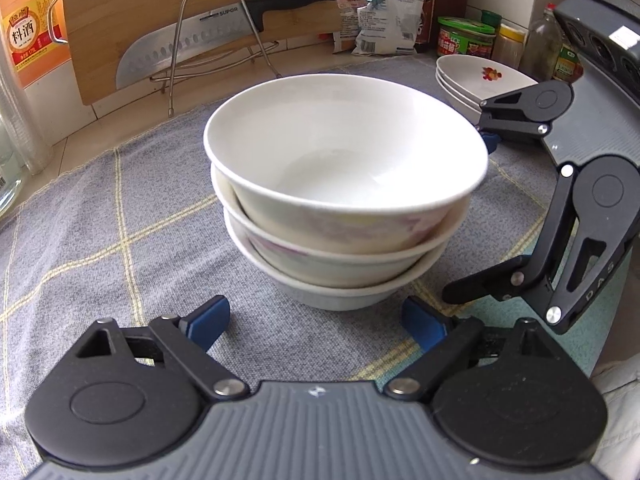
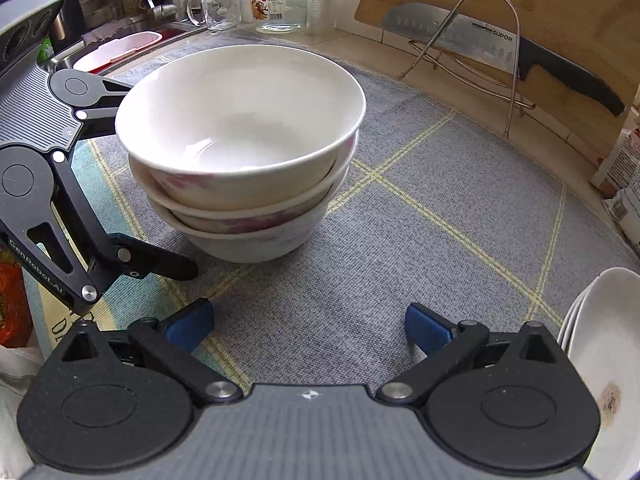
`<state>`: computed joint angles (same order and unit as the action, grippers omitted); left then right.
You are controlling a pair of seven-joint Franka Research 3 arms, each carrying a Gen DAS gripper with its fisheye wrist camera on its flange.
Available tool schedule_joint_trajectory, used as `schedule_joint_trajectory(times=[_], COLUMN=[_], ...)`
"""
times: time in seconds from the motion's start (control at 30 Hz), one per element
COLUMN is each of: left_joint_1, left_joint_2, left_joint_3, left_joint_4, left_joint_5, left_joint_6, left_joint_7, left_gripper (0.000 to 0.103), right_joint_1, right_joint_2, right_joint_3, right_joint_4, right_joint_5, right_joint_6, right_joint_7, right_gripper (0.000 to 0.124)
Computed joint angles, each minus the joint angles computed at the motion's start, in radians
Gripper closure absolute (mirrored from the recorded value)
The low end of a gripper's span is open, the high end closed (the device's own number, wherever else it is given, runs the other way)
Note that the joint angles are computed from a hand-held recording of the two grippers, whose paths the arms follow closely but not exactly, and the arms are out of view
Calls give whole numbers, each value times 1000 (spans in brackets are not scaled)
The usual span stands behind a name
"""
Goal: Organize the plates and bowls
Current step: 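Close the left tool on the bowl stack rim while the right tool grips the opposite rim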
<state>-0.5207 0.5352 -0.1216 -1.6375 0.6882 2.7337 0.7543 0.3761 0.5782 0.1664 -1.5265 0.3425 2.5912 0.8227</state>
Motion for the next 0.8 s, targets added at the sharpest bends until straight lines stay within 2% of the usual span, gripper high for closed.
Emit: schedule_joint_trajectory(times=[0.07, 0.17, 0.27, 0.3, 0.37, 0.47, 0.67, 0.73, 0.8], left_joint_1=[13, 32, 72, 90, 122, 154, 272, 352, 398], left_joint_2=[3, 9, 15, 16, 16, 10, 3, 14, 32], left_joint_3=[-6, -15, -51, -69, -101, -127, -248, -338, -392], left_joint_4=[-5, -11, -15, -18, -24, -38, -69, -80, -71], left_joint_5=[-9, -16, -61, -85, -130, -176, -309, -387, -443], left_joint_6=[20, 55, 81, 91, 110, 140, 176, 185, 176], left_joint_7=[13, 62, 170, 217, 313, 451, 775, 905, 995], left_gripper=[0, 0, 1, 2, 12, 17, 20, 20, 23], right_joint_1=[-12, -50, -47, -39, -21, -16, -23, -19, -10], right_joint_2=[3, -2, -4, -7, 2, 11, 22, 24, 31], right_joint_3=[14, 55, 49, 39, 19, 26, 47, 45, 43], right_joint_4=[-2, -30, -33, -31, -6, 8, 58, 75, 92], right_joint_5=[14, 71, 89, 83, 62, 52, 70, 67, 64], right_joint_6=[9, 46, 50, 42, 20, 30, -19, -40, -57], right_joint_7=[-30, -119, -135, -123, -95, -116, -181, -193, -200], right_gripper=[21, 21, 21, 21, 21, 21, 22, 23, 26])
